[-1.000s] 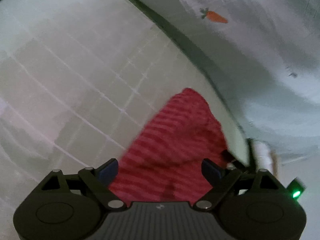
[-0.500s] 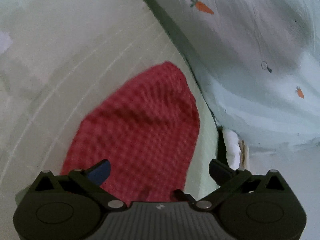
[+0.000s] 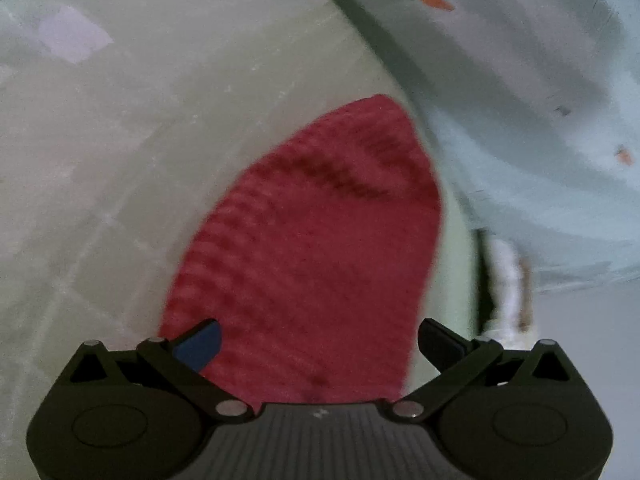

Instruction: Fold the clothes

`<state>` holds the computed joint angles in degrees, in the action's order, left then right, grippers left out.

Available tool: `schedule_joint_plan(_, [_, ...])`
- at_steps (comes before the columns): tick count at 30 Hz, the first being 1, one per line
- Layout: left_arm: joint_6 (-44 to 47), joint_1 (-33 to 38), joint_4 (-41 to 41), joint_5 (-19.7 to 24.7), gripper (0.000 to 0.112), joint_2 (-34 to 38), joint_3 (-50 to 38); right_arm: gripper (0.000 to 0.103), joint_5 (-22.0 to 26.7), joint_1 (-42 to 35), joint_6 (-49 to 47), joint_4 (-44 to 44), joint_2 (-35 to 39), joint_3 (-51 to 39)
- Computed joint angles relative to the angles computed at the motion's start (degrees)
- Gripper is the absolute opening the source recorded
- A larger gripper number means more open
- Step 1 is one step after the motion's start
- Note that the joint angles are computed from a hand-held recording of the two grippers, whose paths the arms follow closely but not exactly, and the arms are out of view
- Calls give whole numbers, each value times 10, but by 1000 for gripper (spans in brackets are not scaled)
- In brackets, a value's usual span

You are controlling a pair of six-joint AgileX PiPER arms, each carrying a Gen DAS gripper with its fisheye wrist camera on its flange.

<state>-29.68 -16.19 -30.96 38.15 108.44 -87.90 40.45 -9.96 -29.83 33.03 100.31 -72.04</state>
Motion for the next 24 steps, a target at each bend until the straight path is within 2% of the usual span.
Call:
schedule_joint_plan(2, [-67,-21,103,40,103,12,-32,79,-8,9,9,-16,-8,10])
schedule_joint_plan(4, [-94,-35,163,80,103,25,-58,79,-12,16,19,-34,-15,17])
schedule_joint_plan(6, [-104,-40,184,105,103,34,-70,77,-14,23,26,-50,-22,24])
schedule_joint_plan(8, [-93,-39,175,101,102,34,-61,66,2,16,14,-42,-24,23])
schedule_joint_plan(10, [-81,-39,162,93,99,33,-53,34,19,8,1,-33,-25,21])
schedule_joint_plan(11, [-80,-40,162,93,92,33,-52,24,28,4,-5,-29,-25,20])
schedule_joint_plan(12, [-86,-45,174,99,87,33,-55,5,37,0,-11,-25,-26,19])
schedule_joint_plan(13, [-93,-51,192,109,76,33,-61,4,53,-9,-19,-9,-25,19])
schedule_joint_plan(14, [-100,-58,210,120,53,33,-67,4,69,-21,-32,11,-26,22])
schedule_joint_plan(15, [-96,-60,212,130,39,32,-70,3,89,-31,-38,23,-30,23])
schedule_joint_plan(16, [-87,-56,196,136,21,34,-72,3,109,-41,-42,34,-34,23])
schedule_joint_plan(20, [-85,-51,171,132,12,-15,-27,3,201,-74,-76,53,-64,6])
schedule_joint_plan(24, [-92,-50,185,124,10,-45,-33,3,246,-89,-110,80,-66,-45])
